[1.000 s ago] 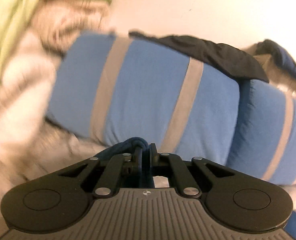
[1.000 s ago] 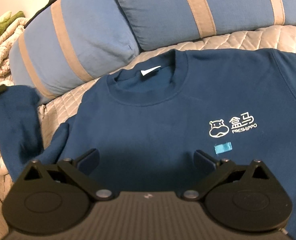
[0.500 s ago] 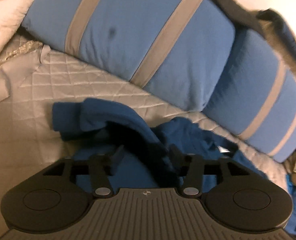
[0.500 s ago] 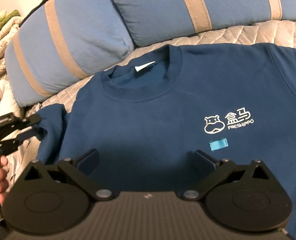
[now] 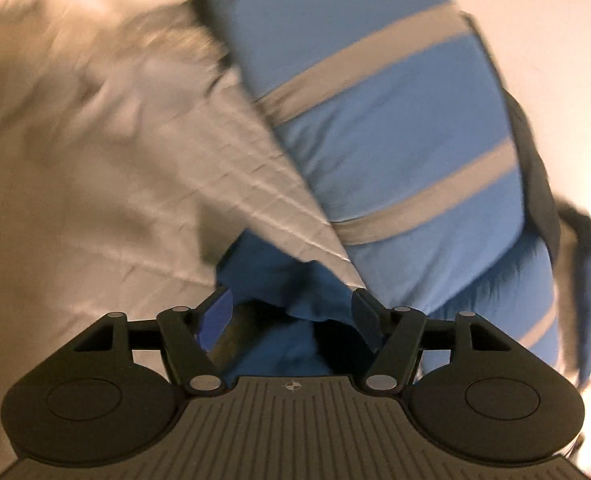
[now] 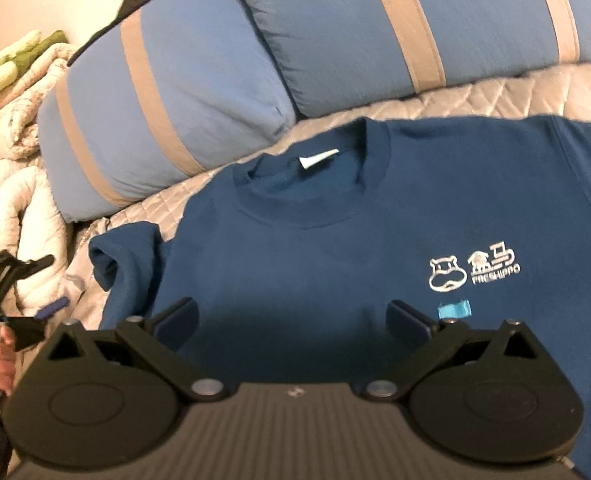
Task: Fold clothes
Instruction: 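Pull the held sleeve outward away from the sweatshirt body with the left gripper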
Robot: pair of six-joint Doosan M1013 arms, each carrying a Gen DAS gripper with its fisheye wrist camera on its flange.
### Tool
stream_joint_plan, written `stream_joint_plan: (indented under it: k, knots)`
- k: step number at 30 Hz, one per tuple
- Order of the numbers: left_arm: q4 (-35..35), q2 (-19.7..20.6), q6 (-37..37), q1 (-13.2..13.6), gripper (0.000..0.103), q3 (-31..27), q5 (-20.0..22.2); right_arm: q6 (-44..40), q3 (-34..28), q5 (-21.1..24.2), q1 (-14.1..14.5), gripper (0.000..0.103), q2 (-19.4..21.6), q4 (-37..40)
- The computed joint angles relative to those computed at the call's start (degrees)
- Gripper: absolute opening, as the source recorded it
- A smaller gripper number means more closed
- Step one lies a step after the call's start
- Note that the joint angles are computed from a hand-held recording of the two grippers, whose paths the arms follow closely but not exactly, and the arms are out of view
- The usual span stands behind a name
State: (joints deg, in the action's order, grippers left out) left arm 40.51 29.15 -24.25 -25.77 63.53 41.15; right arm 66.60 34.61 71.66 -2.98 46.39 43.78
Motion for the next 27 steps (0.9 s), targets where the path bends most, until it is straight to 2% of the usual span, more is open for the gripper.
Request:
stream_joint_plan:
  k: [5,8,13,14,18,24,25,26,27]
  knots:
    - [-3.6,0.6,-2.8,1.6,0.065,1.0,-5.0,-0.9,0.2,0.0,0.1,0.103,-0.1,0.0]
    - [-1.5,1.0,-8.2,1.9,0.064,1.5,-5.9,-0.3,-0.1,0.1,0.0,0.103,0.1,0.2]
    - [6.2,0.7,-22.0,2.1,0.064,3.9,-9.6,0.4,-0.5,0.5,0.0,0.103,0.4,0.1]
    - [6.1,0.7,-22.7,2.1,0.064,4.0,-9.7,0.5,-0.6,0.5,0.0,0.103,0.4,0.0]
    - [-3.4,1.3,-14.2,2.9,0.064,1.5,-6.0,0.3,-0.7,0.7,0.0,0.103,0.4,0.2]
    - [-10.5,2.3,-11.0,4.2,0.064,-1.1,-2.8,0.8,-1.0,1.1,0.0,0.103,0.6,-0.5]
    - [-12.2,2.5,-9.6,4.5,0.058,-1.8,-2.0,0.9,-1.1,1.2,0.1,0.103,0.6,-0.6]
    - [-13.9,2.9,-7.9,4.7,0.047,-2.7,-0.9,0.9,-1.1,1.2,0.1,0.103,0.6,-0.7]
    - [-15.4,3.2,-6.1,4.8,0.043,-3.5,0.2,0.9,-1.0,1.1,0.1,0.103,0.6,-0.8]
